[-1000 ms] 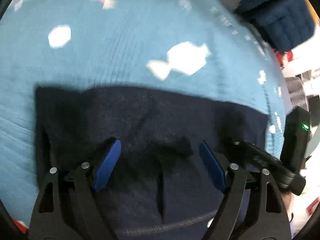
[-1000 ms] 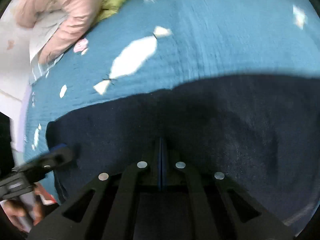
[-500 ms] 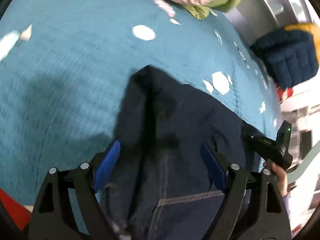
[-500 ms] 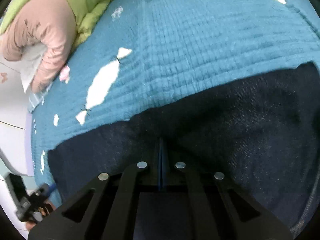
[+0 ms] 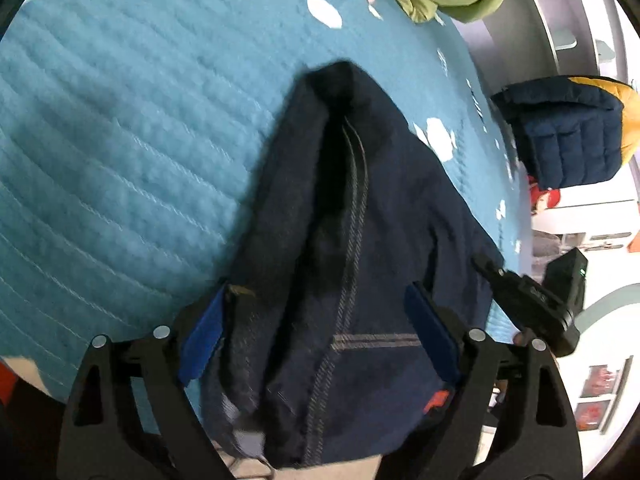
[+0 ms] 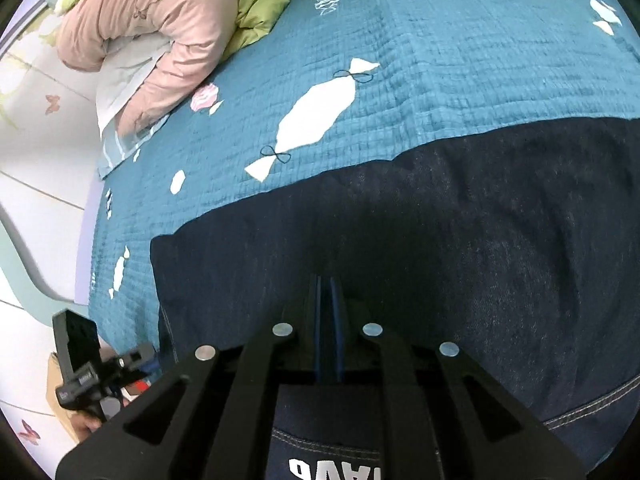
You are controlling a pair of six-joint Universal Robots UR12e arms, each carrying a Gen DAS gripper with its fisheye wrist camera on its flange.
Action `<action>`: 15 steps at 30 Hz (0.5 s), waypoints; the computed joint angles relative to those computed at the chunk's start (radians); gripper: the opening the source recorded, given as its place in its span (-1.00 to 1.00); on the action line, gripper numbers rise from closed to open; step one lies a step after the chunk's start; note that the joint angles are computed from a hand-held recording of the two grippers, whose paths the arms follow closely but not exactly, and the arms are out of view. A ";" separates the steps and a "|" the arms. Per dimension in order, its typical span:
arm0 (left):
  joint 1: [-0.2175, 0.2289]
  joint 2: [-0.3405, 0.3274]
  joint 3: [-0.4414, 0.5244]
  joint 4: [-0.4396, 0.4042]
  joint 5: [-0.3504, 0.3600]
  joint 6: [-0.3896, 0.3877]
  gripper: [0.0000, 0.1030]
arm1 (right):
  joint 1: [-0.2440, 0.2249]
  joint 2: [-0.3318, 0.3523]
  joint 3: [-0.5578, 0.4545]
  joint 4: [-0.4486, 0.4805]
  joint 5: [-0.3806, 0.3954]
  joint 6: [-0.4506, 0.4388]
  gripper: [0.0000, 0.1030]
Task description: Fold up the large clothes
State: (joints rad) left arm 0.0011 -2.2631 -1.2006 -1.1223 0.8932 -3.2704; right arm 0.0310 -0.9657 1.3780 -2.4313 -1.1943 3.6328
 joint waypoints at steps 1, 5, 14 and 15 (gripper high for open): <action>-0.002 -0.002 0.001 -0.013 -0.016 0.000 0.69 | 0.001 0.004 -0.005 -0.003 -0.001 0.011 -0.87; -0.007 0.014 -0.024 -0.010 -0.005 0.029 0.66 | 0.000 0.024 -0.036 -0.012 0.030 0.038 -0.87; -0.011 0.044 -0.060 -0.024 -0.017 0.077 -0.01 | 0.009 0.072 -0.074 0.009 -0.023 0.080 -1.00; -0.010 0.043 -0.062 -0.024 -0.004 0.072 -0.18 | 0.012 0.077 -0.082 0.022 -0.039 0.057 -1.00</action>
